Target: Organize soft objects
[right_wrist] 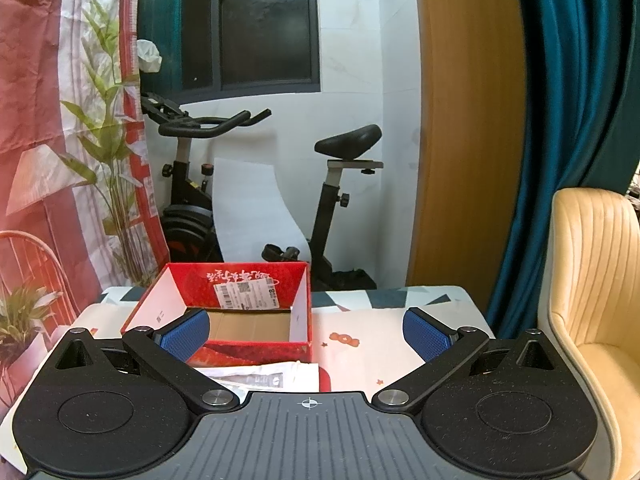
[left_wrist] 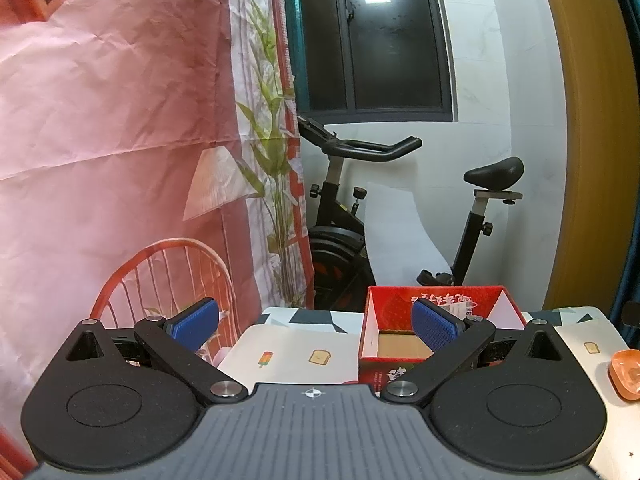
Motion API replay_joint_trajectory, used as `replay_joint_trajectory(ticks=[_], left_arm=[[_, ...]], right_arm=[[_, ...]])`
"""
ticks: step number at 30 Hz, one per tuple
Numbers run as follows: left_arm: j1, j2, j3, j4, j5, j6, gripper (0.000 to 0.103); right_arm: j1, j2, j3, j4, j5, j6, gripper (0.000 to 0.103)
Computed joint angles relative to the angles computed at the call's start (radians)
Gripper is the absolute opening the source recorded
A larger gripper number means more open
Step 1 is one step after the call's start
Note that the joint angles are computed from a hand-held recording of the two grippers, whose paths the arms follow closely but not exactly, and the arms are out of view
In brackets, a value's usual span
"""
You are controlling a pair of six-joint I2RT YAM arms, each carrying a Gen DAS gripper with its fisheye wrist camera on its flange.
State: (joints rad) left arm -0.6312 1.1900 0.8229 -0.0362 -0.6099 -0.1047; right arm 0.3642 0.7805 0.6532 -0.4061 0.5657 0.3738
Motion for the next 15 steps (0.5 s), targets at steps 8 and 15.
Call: replay_joint_trajectory(ticks=[8, 15], left_arm=[[-0.002, -0.002, -0.003, 0.000, -0.002, -0.004, 0.103], [0.002, -0.001, -0.001, -0.002, 0.004, -0.012, 0.103]], right_arm=[[-0.001, -0.001, 0.001, -0.001, 0.000, -0.001, 0.103], [-0.004, -0.003, -0.004, 0.006, -0.003, -0.004, 0.103]])
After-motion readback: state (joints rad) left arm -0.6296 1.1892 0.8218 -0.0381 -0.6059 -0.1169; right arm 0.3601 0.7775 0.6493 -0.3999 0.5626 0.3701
